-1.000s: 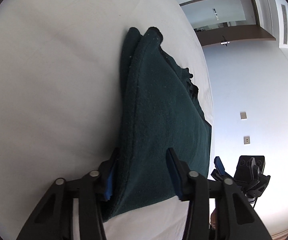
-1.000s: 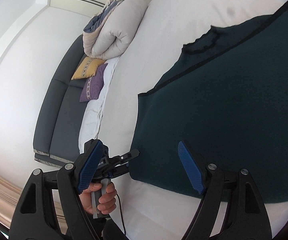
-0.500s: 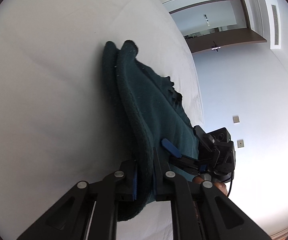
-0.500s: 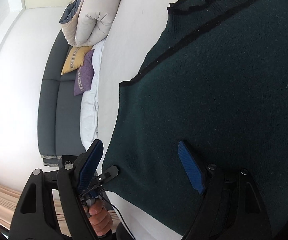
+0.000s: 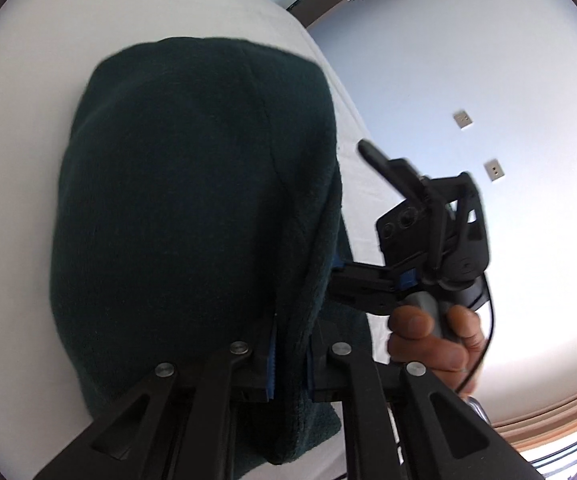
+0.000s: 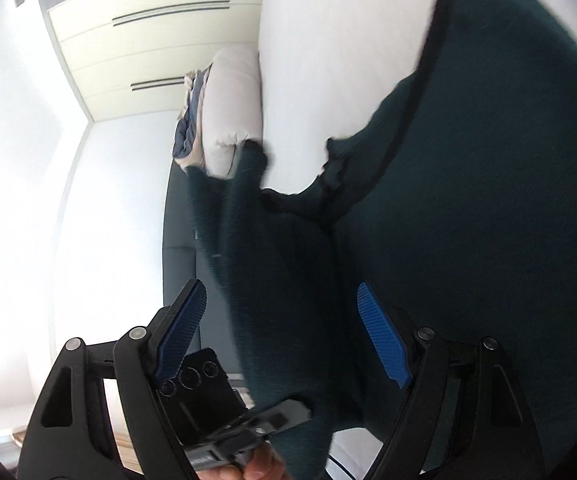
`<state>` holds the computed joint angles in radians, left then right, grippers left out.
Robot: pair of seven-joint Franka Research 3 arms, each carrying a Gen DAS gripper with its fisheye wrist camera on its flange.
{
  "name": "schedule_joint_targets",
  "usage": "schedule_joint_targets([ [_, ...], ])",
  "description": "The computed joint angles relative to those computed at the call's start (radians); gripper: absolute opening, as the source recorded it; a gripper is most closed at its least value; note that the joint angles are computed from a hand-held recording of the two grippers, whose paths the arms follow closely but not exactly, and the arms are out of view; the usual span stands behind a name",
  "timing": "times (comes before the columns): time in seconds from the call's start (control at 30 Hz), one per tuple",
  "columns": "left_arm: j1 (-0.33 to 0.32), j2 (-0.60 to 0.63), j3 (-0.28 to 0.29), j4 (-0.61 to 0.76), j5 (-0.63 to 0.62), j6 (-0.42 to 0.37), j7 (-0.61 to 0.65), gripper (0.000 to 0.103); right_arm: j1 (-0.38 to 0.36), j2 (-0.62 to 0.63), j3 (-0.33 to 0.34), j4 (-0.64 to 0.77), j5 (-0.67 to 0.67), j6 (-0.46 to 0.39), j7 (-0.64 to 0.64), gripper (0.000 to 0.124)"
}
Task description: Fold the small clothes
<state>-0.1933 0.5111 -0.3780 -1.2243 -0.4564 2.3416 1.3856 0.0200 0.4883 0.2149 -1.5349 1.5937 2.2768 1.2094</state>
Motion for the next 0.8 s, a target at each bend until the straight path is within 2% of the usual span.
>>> schedule_joint_targets([
  [0.07, -0.033, 0.037, 0.006, 0.024, 0.039, -0.011, -0.012, 0.017, -0.017, -0.017, -0.015, -0.038, -0.012, -0.003, 0.011, 0.078],
  [0.1, -0.034, 0.038, -0.004, 0.016, 0.036, -0.005, 0.0, 0.031, -0.025, -0.019, -0.018, -0.045, -0.012, -0.018, 0.006, 0.078],
  [0.13, -0.026, 0.022, -0.02, -0.014, 0.018, 0.02, 0.032, 0.05, -0.029, -0.018, -0.021, -0.043, -0.016, -0.032, 0.001, 0.078],
  [0.17, -0.018, 0.001, -0.033, -0.042, 0.003, 0.043, 0.066, 0.059, -0.026, -0.017, -0.026, -0.036, -0.036, -0.038, 0.006, 0.078],
  [0.2, -0.014, -0.031, -0.038, -0.078, -0.005, 0.065, 0.093, 0.073, -0.018, -0.01, -0.031, -0.018, -0.067, -0.036, 0.019, 0.078],
  [0.23, -0.011, -0.065, -0.037, -0.113, -0.005, 0.085, 0.116, 0.08, -0.01, -0.004, -0.036, -0.001, -0.105, -0.036, 0.035, 0.078],
  [0.33, 0.015, -0.187, -0.032, -0.254, -0.045, 0.165, 0.207, 0.082, 0.005, 0.003, -0.043, 0.03, -0.197, -0.021, 0.084, 0.078],
  [0.43, 0.042, -0.302, -0.004, -0.401, -0.121, 0.219, 0.255, 0.082, 0.021, 0.014, -0.05, 0.072, -0.309, -0.027, 0.144, 0.078],
  [0.5, 0.044, -0.344, 0.027, -0.46, -0.157, 0.241, 0.272, 0.082, 0.041, 0.02, -0.06, 0.103, -0.412, -0.038, 0.2, 0.077],
  [0.57, 0.043, -0.383, 0.073, -0.523, -0.223, 0.237, 0.302, 0.082, 0.076, -0.01, -0.063, 0.074, -0.498, -0.007, 0.244, 0.073],
  [0.67, 0.053, -0.381, 0.081, -0.535, -0.275, 0.265, 0.313, 0.082, 0.111, -0.011, -0.082, 0.101, -0.646, -0.017, 0.325, 0.05],
  [0.77, 0.025, -0.335, 0.091, -0.481, -0.209, 0.278, 0.257, 0.082, 0.15, -0.002, -0.1, 0.137, -0.8, -0.041, 0.392, 0.031],
  [0.8, 0.019, -0.307, 0.09, -0.447, -0.184, 0.274, 0.235, 0.082, 0.163, -0.009, -0.108, 0.134, -0.848, -0.036, 0.409, 0.02],
])
